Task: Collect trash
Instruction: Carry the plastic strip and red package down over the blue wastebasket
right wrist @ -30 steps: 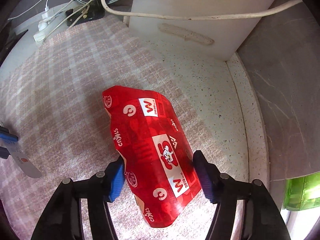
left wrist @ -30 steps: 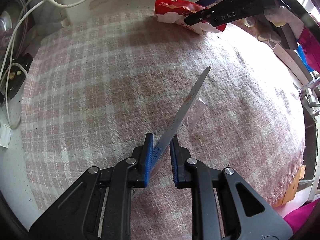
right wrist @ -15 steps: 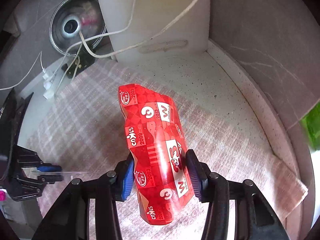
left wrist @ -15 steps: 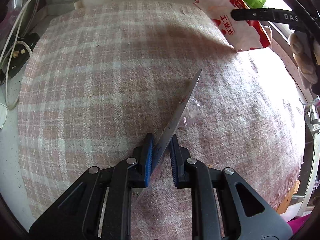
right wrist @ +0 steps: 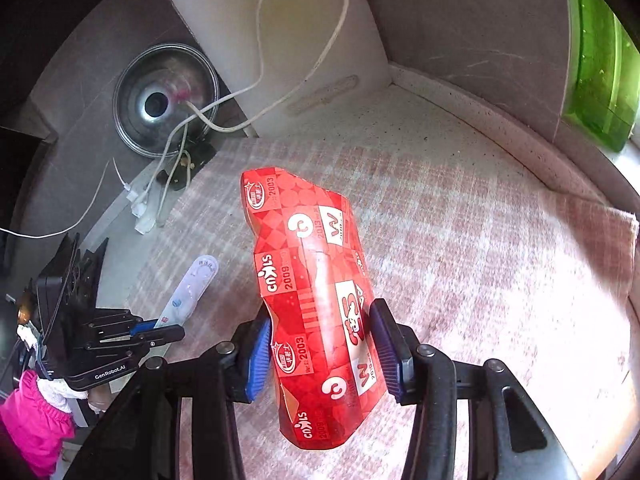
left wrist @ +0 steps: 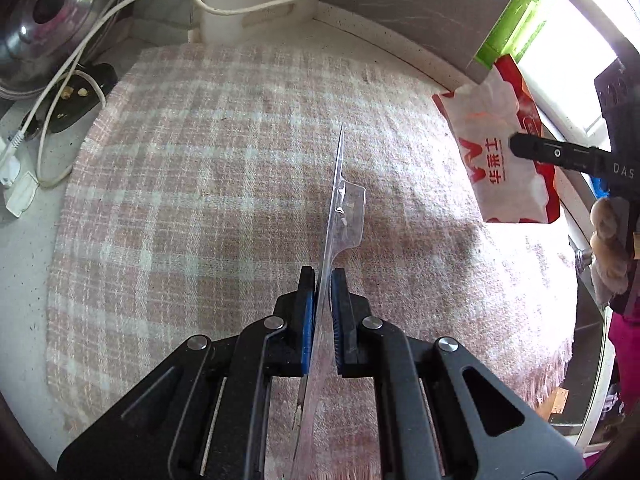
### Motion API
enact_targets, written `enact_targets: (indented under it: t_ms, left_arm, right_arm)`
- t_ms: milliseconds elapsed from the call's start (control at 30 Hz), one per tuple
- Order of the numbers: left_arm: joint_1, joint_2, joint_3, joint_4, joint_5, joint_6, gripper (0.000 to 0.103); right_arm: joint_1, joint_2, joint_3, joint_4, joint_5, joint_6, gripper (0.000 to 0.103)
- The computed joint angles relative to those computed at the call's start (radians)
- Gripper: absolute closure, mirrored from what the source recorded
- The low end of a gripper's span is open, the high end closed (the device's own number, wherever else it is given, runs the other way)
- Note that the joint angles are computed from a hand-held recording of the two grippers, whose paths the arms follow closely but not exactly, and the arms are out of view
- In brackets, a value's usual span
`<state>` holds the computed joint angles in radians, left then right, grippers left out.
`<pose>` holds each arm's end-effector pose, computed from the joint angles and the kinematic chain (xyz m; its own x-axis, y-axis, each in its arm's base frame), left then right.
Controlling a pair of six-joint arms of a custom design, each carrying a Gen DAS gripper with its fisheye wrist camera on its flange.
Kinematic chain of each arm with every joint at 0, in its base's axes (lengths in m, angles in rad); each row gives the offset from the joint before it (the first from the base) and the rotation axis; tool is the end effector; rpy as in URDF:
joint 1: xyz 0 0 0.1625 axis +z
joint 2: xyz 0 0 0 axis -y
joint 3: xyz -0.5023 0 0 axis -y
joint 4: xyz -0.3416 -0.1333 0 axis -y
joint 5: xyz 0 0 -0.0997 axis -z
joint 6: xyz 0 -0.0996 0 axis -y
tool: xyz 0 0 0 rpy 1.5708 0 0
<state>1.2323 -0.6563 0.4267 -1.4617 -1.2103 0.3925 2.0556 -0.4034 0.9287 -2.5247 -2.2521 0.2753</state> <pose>-0.1203 -0.8490 0.4662 -0.7024 0.6083 -0.3695 0.6476 0.7617 0.0229 0.4727 -0.7460 0.1594 -0.8940 0.0933 0.4383 -0.1879 0.8099 -0.5557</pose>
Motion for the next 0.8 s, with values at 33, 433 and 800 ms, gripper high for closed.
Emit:
enact_targets:
  t_ms: [33,433,800]
  left_arm:
    - [-0.001,-0.017,0.024,-0.017,-0.005,-0.004,0.097]
    - [-0.014,-0.262,0.422,-0.248,-0.014,0.009,0.097]
    - [0.006,-0.359,0.548,-0.279,-0.039,0.076,0.097]
  right_arm:
    - [0.005,-0.005,0.017,-0.013,0.007,0.008,0.055]
    - [0.07,-0.019,0.152,-0.094,0.013,0.107,0.055]
    - [0.137,-0.015,0.242,-0.147,-0.05,0.262,0.055]
